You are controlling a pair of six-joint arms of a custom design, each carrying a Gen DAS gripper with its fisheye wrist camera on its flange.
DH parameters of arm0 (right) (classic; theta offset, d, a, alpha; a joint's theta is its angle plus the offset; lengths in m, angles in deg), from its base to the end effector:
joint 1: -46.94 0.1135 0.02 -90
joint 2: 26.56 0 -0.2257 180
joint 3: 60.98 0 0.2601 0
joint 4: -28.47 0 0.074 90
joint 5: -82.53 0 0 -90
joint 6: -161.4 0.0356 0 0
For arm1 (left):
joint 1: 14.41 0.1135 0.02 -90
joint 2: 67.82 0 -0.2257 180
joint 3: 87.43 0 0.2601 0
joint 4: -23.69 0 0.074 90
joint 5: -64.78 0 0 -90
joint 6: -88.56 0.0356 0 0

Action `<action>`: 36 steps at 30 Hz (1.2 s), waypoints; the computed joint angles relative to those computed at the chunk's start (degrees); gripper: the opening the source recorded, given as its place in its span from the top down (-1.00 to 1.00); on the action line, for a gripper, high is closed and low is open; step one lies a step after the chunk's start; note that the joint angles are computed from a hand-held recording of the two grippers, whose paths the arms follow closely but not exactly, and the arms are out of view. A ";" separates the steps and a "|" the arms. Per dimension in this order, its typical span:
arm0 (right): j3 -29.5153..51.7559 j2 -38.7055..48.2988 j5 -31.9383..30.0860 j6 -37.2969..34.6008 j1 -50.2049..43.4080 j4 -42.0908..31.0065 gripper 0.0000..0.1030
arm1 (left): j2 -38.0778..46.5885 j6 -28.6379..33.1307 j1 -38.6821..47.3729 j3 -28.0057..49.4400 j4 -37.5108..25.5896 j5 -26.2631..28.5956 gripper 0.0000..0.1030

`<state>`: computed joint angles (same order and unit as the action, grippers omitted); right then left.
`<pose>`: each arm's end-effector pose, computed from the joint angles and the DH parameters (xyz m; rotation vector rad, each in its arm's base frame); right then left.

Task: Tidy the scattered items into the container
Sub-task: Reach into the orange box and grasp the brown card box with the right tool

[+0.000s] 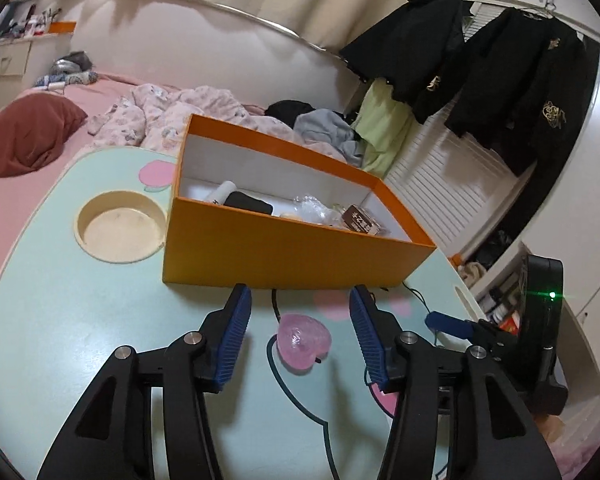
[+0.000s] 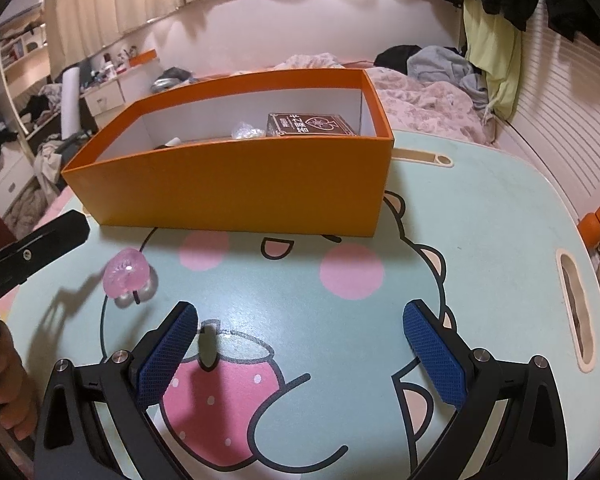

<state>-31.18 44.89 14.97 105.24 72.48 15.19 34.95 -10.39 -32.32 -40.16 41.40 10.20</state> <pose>0.1899 0.0757 0.0671 0.3270 2.4070 -0.0384 0.2778 -0.1115 0.0561 0.5202 2.1880 -0.9430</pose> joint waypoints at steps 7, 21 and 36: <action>1.54 -1.80 1.09 -1.59 3.53 -4.59 0.11 | 1.15 -1.26 0.99 1.35 -0.77 1.36 -0.01; 41.60 16.72 -11.72 -20.45 -14.08 -33.83 0.39 | 0.68 -0.28 0.42 0.68 -1.13 1.70 -0.02; 66.92 45.42 -5.38 -23.94 -15.49 -49.17 -0.28 | -0.15 0.23 -0.20 -0.73 0.80 1.27 -0.02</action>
<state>35.74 90.32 9.59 81.29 56.99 -33.98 34.79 -10.17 -32.52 -40.89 42.20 11.46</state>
